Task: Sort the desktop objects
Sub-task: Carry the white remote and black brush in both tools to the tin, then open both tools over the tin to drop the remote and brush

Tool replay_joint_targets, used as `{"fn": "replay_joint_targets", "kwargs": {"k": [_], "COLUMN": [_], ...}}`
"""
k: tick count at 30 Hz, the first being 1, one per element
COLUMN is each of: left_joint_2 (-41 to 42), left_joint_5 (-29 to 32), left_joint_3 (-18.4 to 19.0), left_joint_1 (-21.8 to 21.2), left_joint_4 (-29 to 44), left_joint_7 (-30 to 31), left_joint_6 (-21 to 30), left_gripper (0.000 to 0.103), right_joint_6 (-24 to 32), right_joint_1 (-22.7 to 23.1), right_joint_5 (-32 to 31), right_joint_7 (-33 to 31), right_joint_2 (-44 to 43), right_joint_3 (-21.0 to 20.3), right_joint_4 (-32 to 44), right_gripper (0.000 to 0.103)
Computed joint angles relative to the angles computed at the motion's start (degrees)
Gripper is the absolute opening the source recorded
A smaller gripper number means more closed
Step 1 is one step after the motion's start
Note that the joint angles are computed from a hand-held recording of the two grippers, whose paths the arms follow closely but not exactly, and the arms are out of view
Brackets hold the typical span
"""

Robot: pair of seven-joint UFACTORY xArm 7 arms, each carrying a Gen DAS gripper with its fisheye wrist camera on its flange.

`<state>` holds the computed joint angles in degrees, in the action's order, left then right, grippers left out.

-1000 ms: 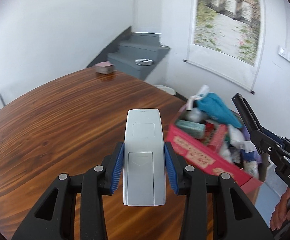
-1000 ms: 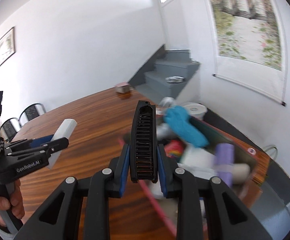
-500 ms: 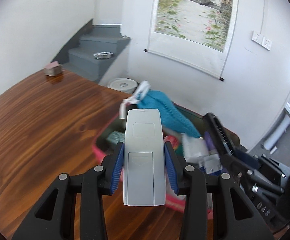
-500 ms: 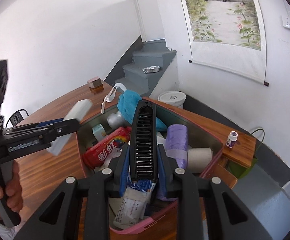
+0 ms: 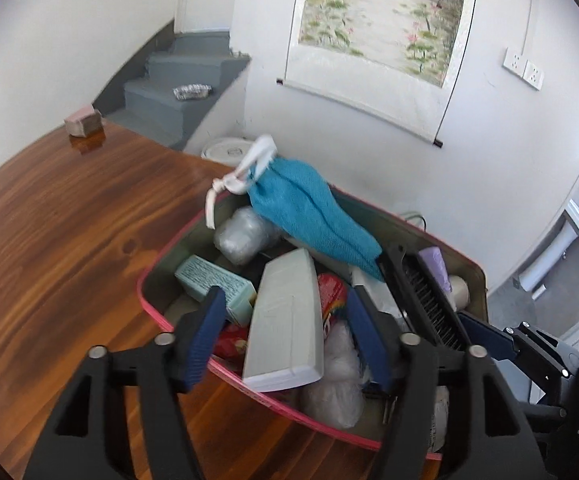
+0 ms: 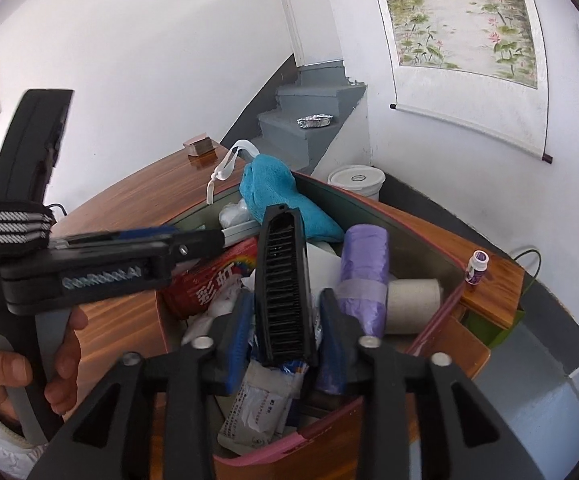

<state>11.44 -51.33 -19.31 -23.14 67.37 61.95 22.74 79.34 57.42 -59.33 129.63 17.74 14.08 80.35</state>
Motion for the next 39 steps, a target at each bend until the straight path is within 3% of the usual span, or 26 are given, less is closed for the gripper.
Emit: {"fn": "replay_joint_targets", "kwargs": {"k": [1, 3, 6, 11, 15, 19, 23, 25, 26, 30, 34, 39], "left_joint_2": [-0.7, -1.8, -3.4, -5.8, -7.2, -9.3, -11.7, -13.1, -13.7, -16.4, -18.5, -19.5], "left_joint_5": [-1.2, -1.8, -4.4, -6.5, -6.8, -8.0, -10.1, -11.9, -13.3, -18.3, -18.1, -15.9], "left_joint_3": [-0.3, -0.1, 0.1, 1.3, 2.6, 3.7, 4.3, 4.7, 5.0, 6.6, 8.0, 9.1], "left_joint_1": [0.3, 0.2, 0.2, -0.6, -0.6, -1.0, -2.8, -3.9, -4.5, -6.7, -8.0, -9.3], "left_joint_4": [-0.5, -1.6, -3.4, -6.7, -8.1, -10.0, -12.7, -14.2, -14.8, -16.8, -18.5, -19.7], "left_joint_7": [1.3, 2.1, 4.6, 6.4, 6.5, 7.7, 10.1, 12.3, 13.8, 19.0, 18.4, 15.2], "left_joint_6": [-0.5, -1.8, -4.1, -7.7, -7.6, -6.9, -10.6, -12.5, -13.2, -14.2, -14.2, -15.4], "left_gripper": [0.069, 0.069, 0.069, 0.069, 0.069, 0.069, 0.069, 0.078, 0.084, 0.085, 0.085, 0.085], "right_joint_6": [0.6, 2.3, 3.8, -6.9, -10.6, 1.1, 9.3, 12.4, 13.4, 17.1, 19.7, 23.9], "right_joint_1": [0.3, 1.2, 2.3, 0.4, 0.2, 3.2, 6.9, 8.5, 9.2, 12.3, 14.1, 16.7], "right_joint_5": [-0.1, -0.8, -2.1, -5.1, -8.0, -3.4, -0.1, 1.8, 2.5, 3.9, 4.7, 4.8], "right_joint_7": [0.2, 0.5, -1.2, 0.0, 2.7, 0.0, -1.2, -1.6, -1.6, -0.4, -1.2, -6.9], "right_joint_2": [0.2, 0.5, 1.6, -0.5, -1.5, 1.9, 5.6, 7.4, 7.7, 9.4, 11.7, 16.4], "right_joint_3": [0.1, 0.1, 0.1, 0.0, 0.3, 0.7, -0.1, -0.7, -1.0, -2.0, -3.3, -5.7], "right_joint_4": [0.2, 0.8, 2.6, -1.0, -2.5, 3.7, 10.0, 13.1, 13.7, 17.2, 21.6, 29.2], "right_gripper": [0.057, 0.076, 0.077, 0.077, 0.077, 0.079, 0.085, 0.086, 0.086, 0.089, 0.094, 0.101]}}
